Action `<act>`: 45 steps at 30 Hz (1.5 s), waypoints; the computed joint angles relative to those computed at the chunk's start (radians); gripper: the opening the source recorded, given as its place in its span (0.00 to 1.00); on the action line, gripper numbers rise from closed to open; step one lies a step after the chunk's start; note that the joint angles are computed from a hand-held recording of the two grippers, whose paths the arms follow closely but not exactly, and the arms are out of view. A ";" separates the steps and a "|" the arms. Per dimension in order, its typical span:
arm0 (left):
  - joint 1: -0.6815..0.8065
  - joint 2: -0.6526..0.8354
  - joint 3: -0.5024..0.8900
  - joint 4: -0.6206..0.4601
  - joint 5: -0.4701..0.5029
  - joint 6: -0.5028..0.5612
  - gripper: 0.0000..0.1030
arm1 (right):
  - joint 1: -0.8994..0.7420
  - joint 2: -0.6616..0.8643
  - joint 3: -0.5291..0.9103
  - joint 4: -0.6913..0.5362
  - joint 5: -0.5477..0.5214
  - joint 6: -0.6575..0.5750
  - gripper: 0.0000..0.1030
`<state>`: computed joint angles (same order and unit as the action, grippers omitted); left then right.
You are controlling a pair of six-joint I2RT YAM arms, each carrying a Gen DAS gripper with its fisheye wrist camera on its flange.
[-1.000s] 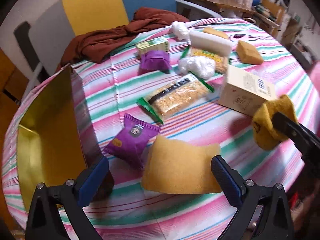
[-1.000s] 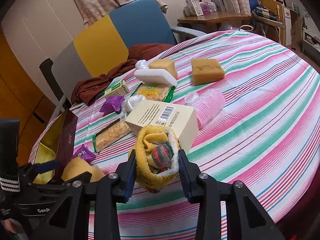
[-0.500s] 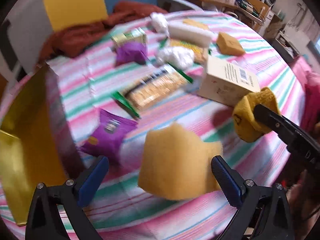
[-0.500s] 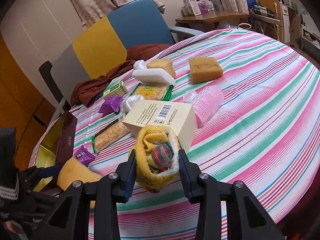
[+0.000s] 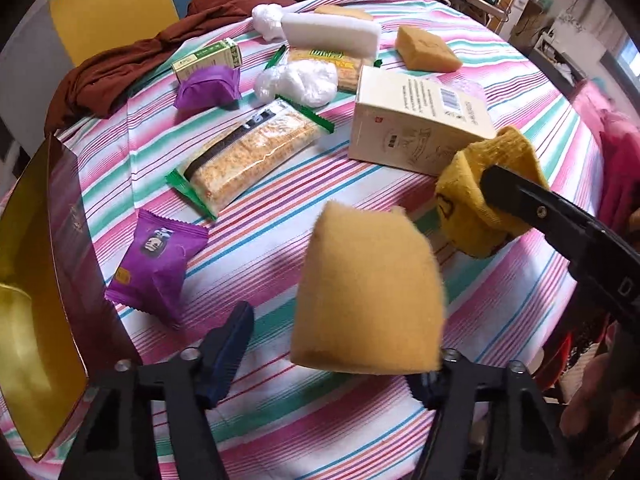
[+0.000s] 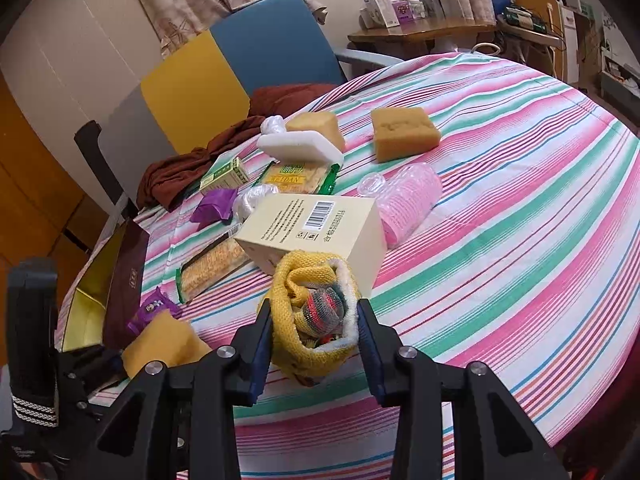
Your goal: Organize objects
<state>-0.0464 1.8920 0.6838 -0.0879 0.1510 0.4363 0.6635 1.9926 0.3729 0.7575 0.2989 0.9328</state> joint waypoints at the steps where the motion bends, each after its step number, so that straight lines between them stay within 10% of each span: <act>1: 0.000 -0.008 -0.007 0.003 -0.001 0.002 0.59 | 0.002 -0.003 0.001 -0.007 0.002 -0.001 0.39; 13: 0.058 -0.199 -0.151 0.095 -0.025 0.088 0.46 | 0.061 -0.080 0.025 -0.117 0.052 0.012 0.39; 22: 0.428 -0.333 -0.056 -0.107 0.171 0.229 0.46 | 0.157 -0.166 0.202 -0.361 0.107 -0.077 0.39; 30: 0.752 -0.022 0.346 -0.207 0.197 0.192 0.45 | 0.237 0.056 0.688 -0.567 0.000 -0.268 0.38; 41: 0.832 0.254 0.616 -0.274 0.176 0.171 0.38 | 0.302 0.494 1.464 -0.972 -0.149 -0.414 0.40; 45: 0.861 0.311 0.705 -0.343 0.220 0.168 0.69 | 0.316 0.576 1.615 -1.084 -0.109 -0.442 0.48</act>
<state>0.8144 2.2030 1.3890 -0.4313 0.3712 0.6041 0.9797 2.5688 1.9882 -0.3262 0.1895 0.4907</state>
